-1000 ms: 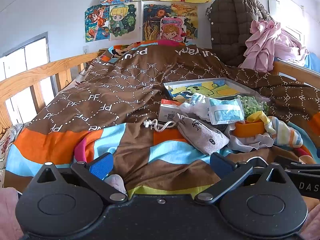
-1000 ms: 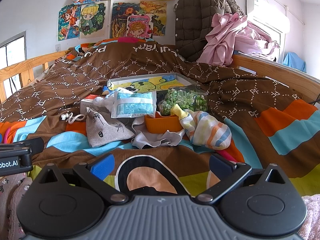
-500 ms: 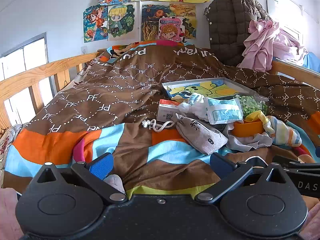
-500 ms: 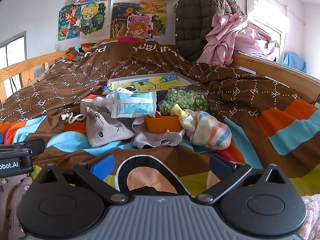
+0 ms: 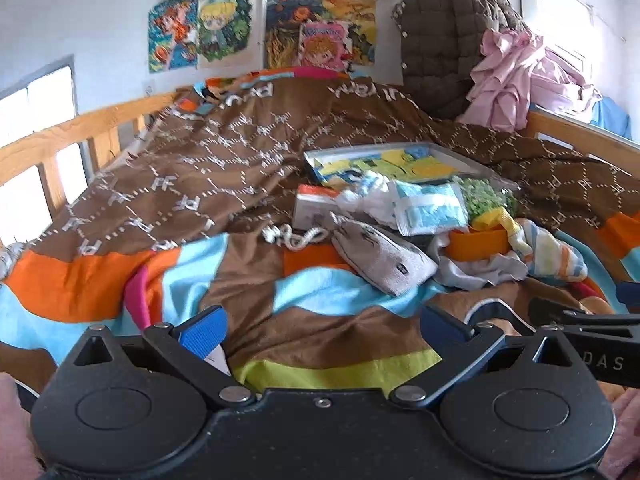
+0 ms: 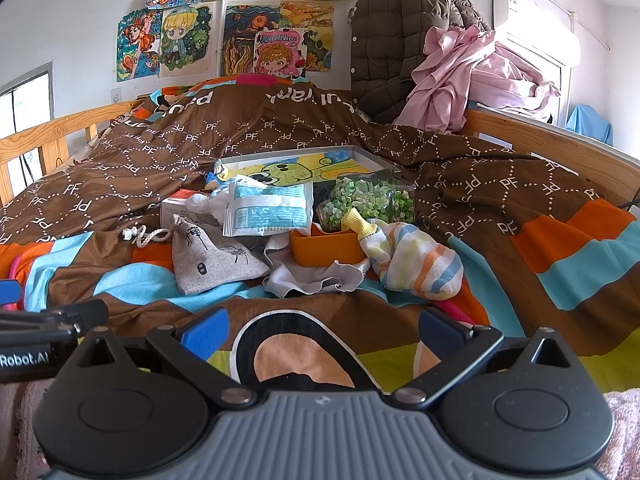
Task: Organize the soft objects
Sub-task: 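Move left gripper to grey drawstring pouch while right gripper approaches grey cloth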
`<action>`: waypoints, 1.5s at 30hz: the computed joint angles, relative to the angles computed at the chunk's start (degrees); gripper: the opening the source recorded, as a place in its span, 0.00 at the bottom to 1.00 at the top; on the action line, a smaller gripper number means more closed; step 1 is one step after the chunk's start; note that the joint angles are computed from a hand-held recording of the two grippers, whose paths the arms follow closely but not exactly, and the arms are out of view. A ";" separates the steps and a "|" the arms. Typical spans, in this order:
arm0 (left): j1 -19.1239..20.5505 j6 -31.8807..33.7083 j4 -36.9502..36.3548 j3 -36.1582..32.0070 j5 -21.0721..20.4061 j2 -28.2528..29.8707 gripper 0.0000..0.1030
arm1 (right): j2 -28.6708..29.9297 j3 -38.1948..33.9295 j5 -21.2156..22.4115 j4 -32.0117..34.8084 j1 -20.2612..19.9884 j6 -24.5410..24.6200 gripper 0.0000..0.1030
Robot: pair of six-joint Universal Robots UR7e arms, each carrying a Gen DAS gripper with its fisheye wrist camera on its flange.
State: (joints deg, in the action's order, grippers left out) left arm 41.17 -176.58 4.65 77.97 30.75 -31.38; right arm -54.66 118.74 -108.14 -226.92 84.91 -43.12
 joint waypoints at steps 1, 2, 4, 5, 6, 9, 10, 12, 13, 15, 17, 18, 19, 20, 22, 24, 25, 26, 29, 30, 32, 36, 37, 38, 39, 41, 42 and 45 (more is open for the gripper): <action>0.08 -0.27 0.58 -0.21 0.36 0.15 0.99 | -0.03 0.01 0.03 0.05 -0.01 0.10 1.00; 0.12 -0.21 0.76 -0.28 0.61 0.26 0.99 | -0.07 0.03 0.06 0.10 -0.02 0.19 1.00; 0.21 -0.14 0.96 -0.46 0.87 0.47 0.99 | -0.09 0.02 0.06 0.12 -0.01 0.17 1.00; 0.24 -0.34 1.01 -0.48 1.03 0.48 0.99 | -0.07 -0.02 -0.02 0.11 0.03 0.17 1.00; 0.33 -0.80 1.44 -0.74 1.31 0.57 0.99 | -0.08 -0.03 -0.02 0.10 0.04 0.24 1.00; 0.57 -1.51 2.03 -1.42 1.84 0.70 0.99 | 0.37 -0.45 -0.25 -0.17 0.12 0.52 1.00; 0.72 -1.77 2.20 -1.77 1.98 0.74 0.99 | 0.30 -0.21 -0.15 -0.60 0.06 0.66 1.00; 1.14 -2.49 2.51 -2.63 2.59 0.77 0.99 | 0.17 -0.12 -0.24 -0.79 0.00 1.19 1.00; 1.33 -2.72 2.40 -3.09 2.79 0.80 0.99 | 0.14 -0.18 -0.53 -0.64 0.11 1.40 1.00; 1.87 -2.83 2.14 -4.04 4.03 0.83 0.99 | 0.16 -0.69 -0.95 -0.11 0.21 1.44 1.00; 2.56 -3.45 3.09 -5.87 5.45 1.46 0.99 | 0.16 -0.91 -1.15 0.29 0.30 1.41 1.00; 2.91 -3.57 3.79 -6.95 5.98 1.93 0.99 | 0.11 -1.12 -1.34 0.77 0.35 1.58 1.00; 3.28 -3.58 4.55 -8.13 6.47 2.46 0.99 | 0.01 -1.37 -1.51 1.42 0.38 1.91 1.00; 3.73 -3.52 5.50 -9.52 7.00 3.13 0.99 | -0.22 -1.64 -1.56 2.37 0.38 2.53 1.00; 4.60 -3.51 7.63 -12.14 7.96 4.37 0.99 | -0.65 -2.14 -0.70 3.54 0.13 3.84 1.00; 5.78 -3.36 10.47 -15.26 9.79 5.76 0.99 | -1.10 -2.80 0.82 4.92 -0.23 4.76 1.00; 6.38 -3.50 12.00 -16.90 10.64 6.52 0.99 | -1.24 -3.30 1.56 5.83 -0.41 4.93 1.00; 6.95 -3.74 13.57 -18.71 11.42 7.36 0.99 | -1.24 -3.94 2.35 6.63 -0.58 4.98 1.00; 8.59 -4.26 17.59 -23.97 13.96 9.79 0.99 | -0.76 -6.49 3.37 9.62 -0.87 5.21 1.00; 9.03 -4.42 18.85 -25.86 14.43 10.69 0.99 | -0.66 -7.39 3.52 11.11 -0.98 5.49 1.00; 9.83 -4.78 21.35 -29.48 15.22 12.42 0.99 | -0.89 -9.23 3.29 15.68 -1.22 7.98 1.00; 11.30 -4.38 25.59 -36.79 16.16 16.12 0.99 | -1.13 -13.81 3.32 25.94 -2.12 12.52 1.00; 11.65 -3.83 26.79 -38.81 16.54 17.11 0.99 | -0.94 -15.31 3.49 28.16 -2.33 13.27 1.00; 11.98 -3.14 27.80 -40.66 16.93 18.02 0.99 | -0.73 -16.29 4.26 29.62 -2.66 13.38 1.00; 12.31 -2.50 28.80 -42.59 17.33 18.97 0.99 | -0.43 -17.42 4.77 31.13 -2.83 13.33 1.00; 12.99 -1.78 31.00 -46.25 18.75 20.78 0.99 | 0.42 -19.75 5.32 34.07 -3.07 12.60 1.00; 13.45 -1.44 32.88 -48.92 20.03 22.04 0.99 | 0.84 -20.69 5.50 35.31 -3.17 11.87 1.00; 14.50 -0.13 37.31 -56.18 22.35 25.58 0.99 | 2.45 -23.22 5.03 38.33 -3.20 8.90 1.00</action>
